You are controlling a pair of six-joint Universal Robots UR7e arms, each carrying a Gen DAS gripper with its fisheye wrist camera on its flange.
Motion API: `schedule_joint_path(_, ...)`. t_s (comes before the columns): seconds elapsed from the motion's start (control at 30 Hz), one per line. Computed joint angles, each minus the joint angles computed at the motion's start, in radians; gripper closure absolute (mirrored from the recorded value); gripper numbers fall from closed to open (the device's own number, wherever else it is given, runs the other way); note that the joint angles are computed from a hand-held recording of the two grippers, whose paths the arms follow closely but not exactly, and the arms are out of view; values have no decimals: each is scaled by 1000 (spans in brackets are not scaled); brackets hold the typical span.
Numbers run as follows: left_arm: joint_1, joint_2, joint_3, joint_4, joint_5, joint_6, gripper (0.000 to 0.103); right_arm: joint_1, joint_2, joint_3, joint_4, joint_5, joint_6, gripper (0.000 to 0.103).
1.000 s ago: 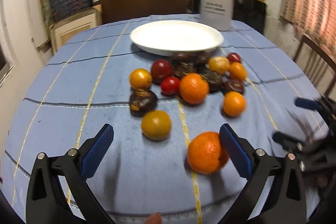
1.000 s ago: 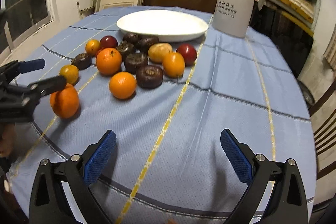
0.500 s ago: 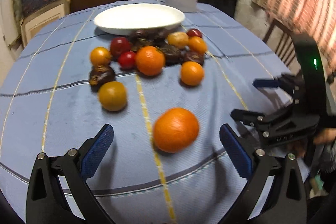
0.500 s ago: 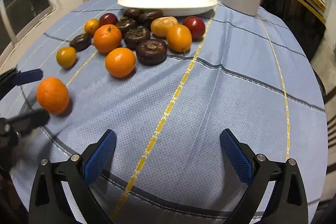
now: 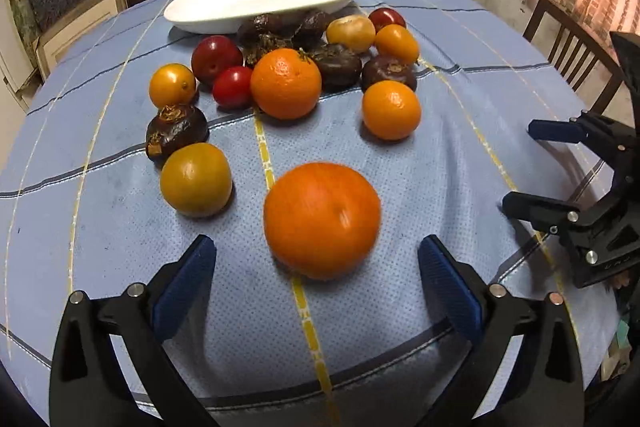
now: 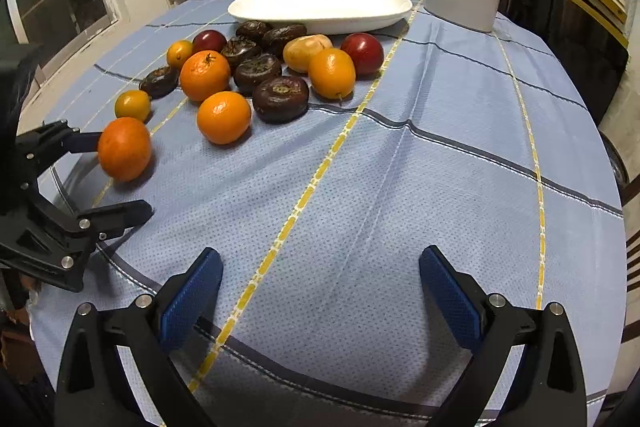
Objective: Organize fruits
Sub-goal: 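Grasp the large orange with the left tool while the right tool grasps a small orange, then carry both oranges to the white plate and open both tools to release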
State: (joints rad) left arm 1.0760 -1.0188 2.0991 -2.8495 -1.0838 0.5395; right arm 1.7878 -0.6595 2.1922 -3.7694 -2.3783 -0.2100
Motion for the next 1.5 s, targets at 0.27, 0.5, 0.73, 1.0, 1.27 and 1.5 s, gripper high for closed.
schedule_joint_path(0.27, -4, -18, 7, -47, -59, -23, 4, -21, -20, 34, -54, 75, 15, 3)
schedule_joint_path(0.5, 1, 9, -41, 23, -84, -15, 56, -28, -23, 45, -86, 93, 25, 3)
schedule_joint_path(0.73, 17, -14, -25, -7, -129, -2, 58, -33, -25, 48, -112, 120, 18, 7)
schedule_joint_path(1.0, 68, -84, -10, -33, -143, -15, 58, -23, -7, -78, 56, 191, 31, 48)
schedule_joint_path(1.27, 129, -94, -55, 44, -197, -21, 58, -4, 52, -226, 168, 174, 28, 61)
schedule_joint_path(1.5, 109, -85, -100, 39, -207, -4, 58, -4, 46, -223, 165, 215, 9, 66)
